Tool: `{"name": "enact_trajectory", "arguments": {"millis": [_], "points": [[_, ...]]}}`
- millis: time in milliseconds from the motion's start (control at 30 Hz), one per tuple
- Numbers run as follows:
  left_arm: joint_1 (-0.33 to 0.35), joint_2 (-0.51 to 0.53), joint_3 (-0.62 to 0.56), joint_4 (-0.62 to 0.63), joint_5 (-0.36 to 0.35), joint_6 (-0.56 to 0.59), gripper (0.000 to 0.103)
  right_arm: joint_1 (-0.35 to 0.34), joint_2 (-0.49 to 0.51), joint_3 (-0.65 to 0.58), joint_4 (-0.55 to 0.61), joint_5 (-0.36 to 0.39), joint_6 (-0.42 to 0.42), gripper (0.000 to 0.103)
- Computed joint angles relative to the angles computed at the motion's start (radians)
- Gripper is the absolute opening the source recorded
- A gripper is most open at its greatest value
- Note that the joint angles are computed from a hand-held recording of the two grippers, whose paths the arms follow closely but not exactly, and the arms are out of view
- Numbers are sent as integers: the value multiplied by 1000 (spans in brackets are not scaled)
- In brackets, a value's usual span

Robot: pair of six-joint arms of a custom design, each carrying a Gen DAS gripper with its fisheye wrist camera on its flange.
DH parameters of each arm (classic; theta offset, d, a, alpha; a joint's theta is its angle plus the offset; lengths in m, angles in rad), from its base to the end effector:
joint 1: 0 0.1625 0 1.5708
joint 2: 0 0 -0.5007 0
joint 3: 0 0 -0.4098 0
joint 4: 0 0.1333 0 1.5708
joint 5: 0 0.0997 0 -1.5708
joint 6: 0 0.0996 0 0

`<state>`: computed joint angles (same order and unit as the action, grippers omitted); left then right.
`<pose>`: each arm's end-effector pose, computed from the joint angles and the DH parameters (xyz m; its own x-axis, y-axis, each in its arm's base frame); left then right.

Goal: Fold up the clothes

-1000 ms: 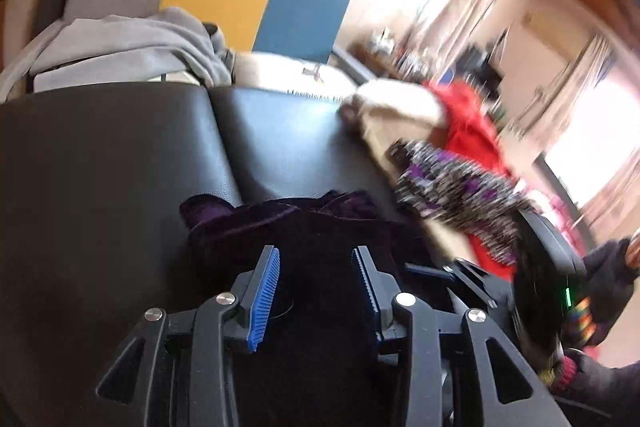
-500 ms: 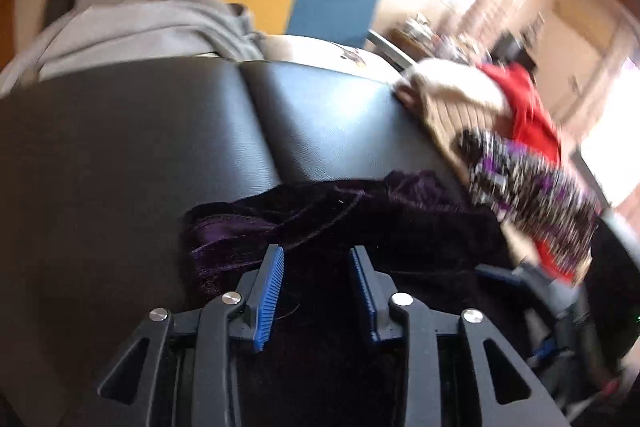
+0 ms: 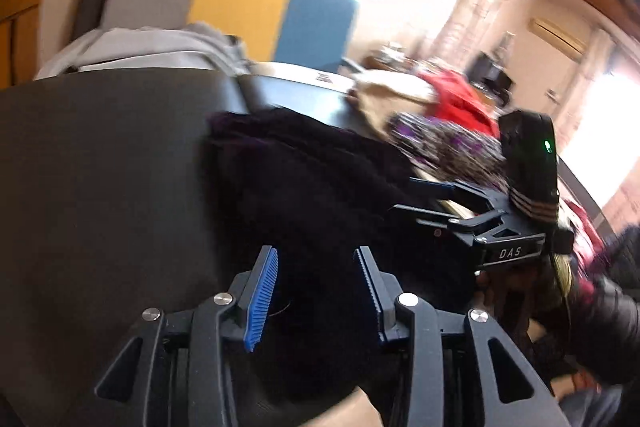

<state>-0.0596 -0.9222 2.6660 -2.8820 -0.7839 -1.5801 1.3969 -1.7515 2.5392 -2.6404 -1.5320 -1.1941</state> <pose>-0.3046 -0.1860 0.0522 -0.9094 0.0477 -0.4132 0.3300 0.6876 -0.6468 0.0793 -0.3414 0.2967 -0.5173 -0.8200 0.2450 -0.8558 0.4989 -0.1370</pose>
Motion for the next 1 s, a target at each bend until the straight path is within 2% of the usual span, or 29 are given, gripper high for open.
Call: {"name": "enact_trajectory", "arguments": {"millis": [67, 100, 200, 267, 300, 333, 467, 533, 600, 633, 700, 833, 933, 967, 1000], "points": [[19, 73, -4, -74, -67, 34, 41, -42, -50, 0, 117, -40, -67, 103], [30, 110, -7, -107, -99, 49, 40, -66, -61, 8, 124, -51, -99, 103], [-10, 162, 17, -170, -62, -33, 40, -174, -108, 48, 87, -13, -257, 103], [-5, 153, 17, -169, -65, -48, 40, -193, -108, 69, 42, 4, -310, 103], [-3, 148, 16, -167, -67, -53, 40, -189, -104, 76, 20, 3, -311, 103], [-11, 128, 17, -138, -63, -82, 40, -179, -99, 77, 10, -3, -300, 103], [-52, 29, 20, 20, -44, -227, 40, -102, -81, 21, 79, -52, -155, 103], [-64, -46, -1, 203, -11, -299, 41, -73, -84, -14, 96, -37, -64, 103], [-49, -106, -20, 315, 37, -285, 42, -50, -82, -35, 72, 8, -27, 103], [-29, -117, -31, 328, 57, -244, 43, -33, -68, -53, 72, 30, -6, 103], [20, -111, -52, 304, 88, -138, 43, 16, -8, -99, 72, 62, 48, 103], [115, -11, -81, 100, 71, 80, 43, 108, 196, -170, -10, 13, 152, 103], [127, 65, -84, 38, 48, 121, 43, 133, 348, -219, -40, -65, 229, 103], [117, 91, -81, 30, 55, 117, 43, 136, 398, -216, -100, -108, 225, 103], [106, 117, -81, 32, 69, 97, 43, 132, 421, -208, -148, -110, 188, 103]]}}
